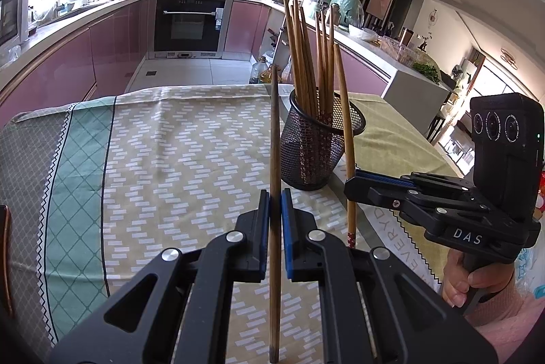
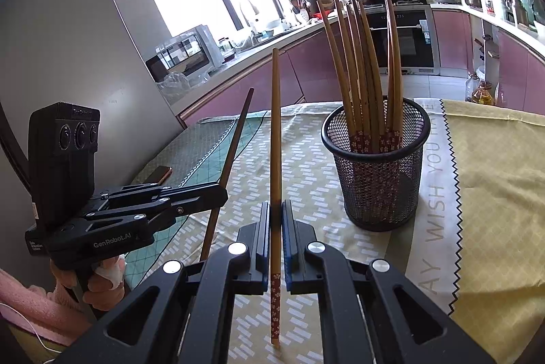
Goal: Organize utensils
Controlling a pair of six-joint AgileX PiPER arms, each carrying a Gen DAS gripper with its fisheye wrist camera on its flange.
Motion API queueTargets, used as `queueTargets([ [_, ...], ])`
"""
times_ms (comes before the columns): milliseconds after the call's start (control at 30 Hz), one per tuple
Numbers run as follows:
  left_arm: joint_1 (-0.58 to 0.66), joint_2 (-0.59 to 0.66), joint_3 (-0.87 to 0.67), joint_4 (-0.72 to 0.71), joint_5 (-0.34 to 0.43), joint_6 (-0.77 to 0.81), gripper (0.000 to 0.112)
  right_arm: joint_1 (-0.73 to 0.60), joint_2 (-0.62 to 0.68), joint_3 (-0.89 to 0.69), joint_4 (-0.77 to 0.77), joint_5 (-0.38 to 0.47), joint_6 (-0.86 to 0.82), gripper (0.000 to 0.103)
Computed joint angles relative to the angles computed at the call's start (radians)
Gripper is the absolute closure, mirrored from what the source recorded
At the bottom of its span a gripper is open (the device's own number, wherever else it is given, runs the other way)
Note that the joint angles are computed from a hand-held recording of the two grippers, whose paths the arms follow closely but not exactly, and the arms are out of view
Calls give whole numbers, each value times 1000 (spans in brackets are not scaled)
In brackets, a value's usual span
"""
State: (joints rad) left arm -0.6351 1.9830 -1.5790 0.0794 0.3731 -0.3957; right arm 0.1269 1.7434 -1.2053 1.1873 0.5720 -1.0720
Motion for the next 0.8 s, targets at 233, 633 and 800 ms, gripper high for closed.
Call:
queueTargets([
  [233,-3,-3,-4,13,-1,-9,105,-3,-1,-7,-4,0,7,97],
  [633,-5,-1,-12,7,-3,0,105,9,-6,-5,-1,-23,17,97],
  [800,-6,0,-18,9,-1,-3,105,14,-10,-1,5,-31,16,97],
])
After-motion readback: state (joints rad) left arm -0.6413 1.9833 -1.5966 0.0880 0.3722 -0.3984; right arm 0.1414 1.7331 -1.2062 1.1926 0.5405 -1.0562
